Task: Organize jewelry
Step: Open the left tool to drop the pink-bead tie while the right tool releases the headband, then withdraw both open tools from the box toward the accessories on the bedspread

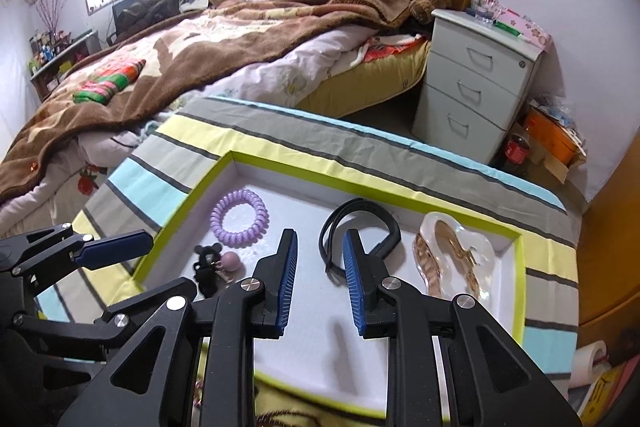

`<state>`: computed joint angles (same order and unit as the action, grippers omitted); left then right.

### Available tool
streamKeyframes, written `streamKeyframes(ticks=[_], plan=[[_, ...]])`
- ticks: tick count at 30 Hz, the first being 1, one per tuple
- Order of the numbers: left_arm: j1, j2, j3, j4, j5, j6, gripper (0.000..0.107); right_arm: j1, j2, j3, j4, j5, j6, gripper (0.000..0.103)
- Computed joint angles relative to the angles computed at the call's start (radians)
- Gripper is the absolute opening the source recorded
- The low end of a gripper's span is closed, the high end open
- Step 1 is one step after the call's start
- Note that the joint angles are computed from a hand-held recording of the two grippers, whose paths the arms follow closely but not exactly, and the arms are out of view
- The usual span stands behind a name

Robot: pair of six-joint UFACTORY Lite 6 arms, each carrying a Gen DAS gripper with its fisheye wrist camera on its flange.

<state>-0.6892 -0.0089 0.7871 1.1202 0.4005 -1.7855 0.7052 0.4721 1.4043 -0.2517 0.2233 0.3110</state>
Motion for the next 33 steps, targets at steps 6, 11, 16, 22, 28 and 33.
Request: streamKeyframes(ticks=[6,11,16,22,28,33], plan=[[-0.067,-0.084,-0.044,-0.009,0.070,-0.019,0.054,0.022,-0.159,-0.168,-0.234,-0.047,0.273,0.025],[-0.138,-0.171,-0.098,-0.022,0.127,-0.048,0.054,0.033,-0.325,-0.346,-0.528,-0.079,0.601,0.025],[-0.196,-0.253,-0.155,-0.040,0.168,-0.083,0.057,0.034,-0.456,-0.499,-0.817,-0.059,0.918,0.033],[-0.273,-0.312,-0.204,-0.049,0.183,-0.126,0.060,-0.002,-0.630,-0.686,-0.977,-0.066,1.120,0.043],[-0.322,-0.350,-0.263,-0.027,0.162,-0.209,0.061,-0.086,-0.771,-0.847,-0.930,-0.086,1.077,0.043],[-0.367,-0.375,-0.312,0.013,0.173,-0.315,0.062,-0.196,-0.825,-0.951,-0.802,-0.156,0.949,0.043]])
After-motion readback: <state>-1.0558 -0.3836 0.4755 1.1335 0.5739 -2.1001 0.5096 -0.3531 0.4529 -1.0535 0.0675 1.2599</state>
